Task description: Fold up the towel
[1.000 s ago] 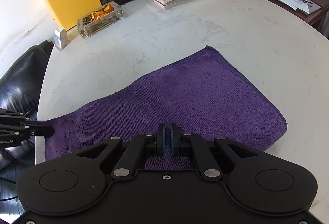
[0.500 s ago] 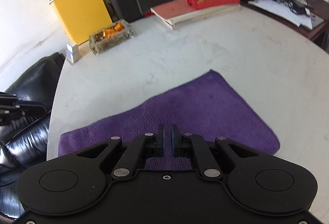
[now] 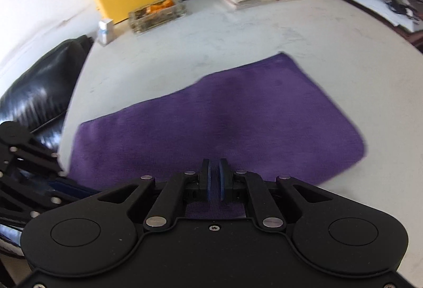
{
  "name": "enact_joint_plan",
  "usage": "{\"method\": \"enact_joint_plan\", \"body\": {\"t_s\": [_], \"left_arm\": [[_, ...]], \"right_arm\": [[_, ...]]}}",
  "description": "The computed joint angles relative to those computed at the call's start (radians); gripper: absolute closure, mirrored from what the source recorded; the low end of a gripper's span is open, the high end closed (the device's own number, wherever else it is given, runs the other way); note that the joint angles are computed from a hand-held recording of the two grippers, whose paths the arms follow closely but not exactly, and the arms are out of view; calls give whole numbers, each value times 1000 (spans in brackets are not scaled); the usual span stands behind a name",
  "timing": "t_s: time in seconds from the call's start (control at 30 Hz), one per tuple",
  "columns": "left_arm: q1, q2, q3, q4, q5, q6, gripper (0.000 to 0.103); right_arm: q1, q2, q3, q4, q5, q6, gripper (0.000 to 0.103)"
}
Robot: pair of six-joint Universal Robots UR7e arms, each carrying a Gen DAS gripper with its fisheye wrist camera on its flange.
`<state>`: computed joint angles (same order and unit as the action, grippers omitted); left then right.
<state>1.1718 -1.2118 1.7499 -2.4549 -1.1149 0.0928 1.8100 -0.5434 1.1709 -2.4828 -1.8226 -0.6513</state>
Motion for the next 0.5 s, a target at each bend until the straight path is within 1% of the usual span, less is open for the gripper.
{"method": "enact_joint_plan", "body": {"t_s": [0.17, 0.27, 0.33, 0.4, 0.5], "left_arm": [[-4, -13, 8, 15, 10, -14, 95], [-12, -14, 0, 31, 25, -28, 95], [-14, -13, -5, -6, 40, -13, 95], [-10, -6, -19, -23, 48, -14, 95], [5, 14, -51, -29, 81, -27, 95]], "right_arm": [[-36, 31, -86, -31, -3, 26, 100], [-27, 64, -131, -70, -52, 30, 96], [-20, 74, -154, -62, 7, 67, 95], [-6, 94, -180, -20, 34, 31, 95], [15, 145, -239, 56, 44, -29, 95]]}}
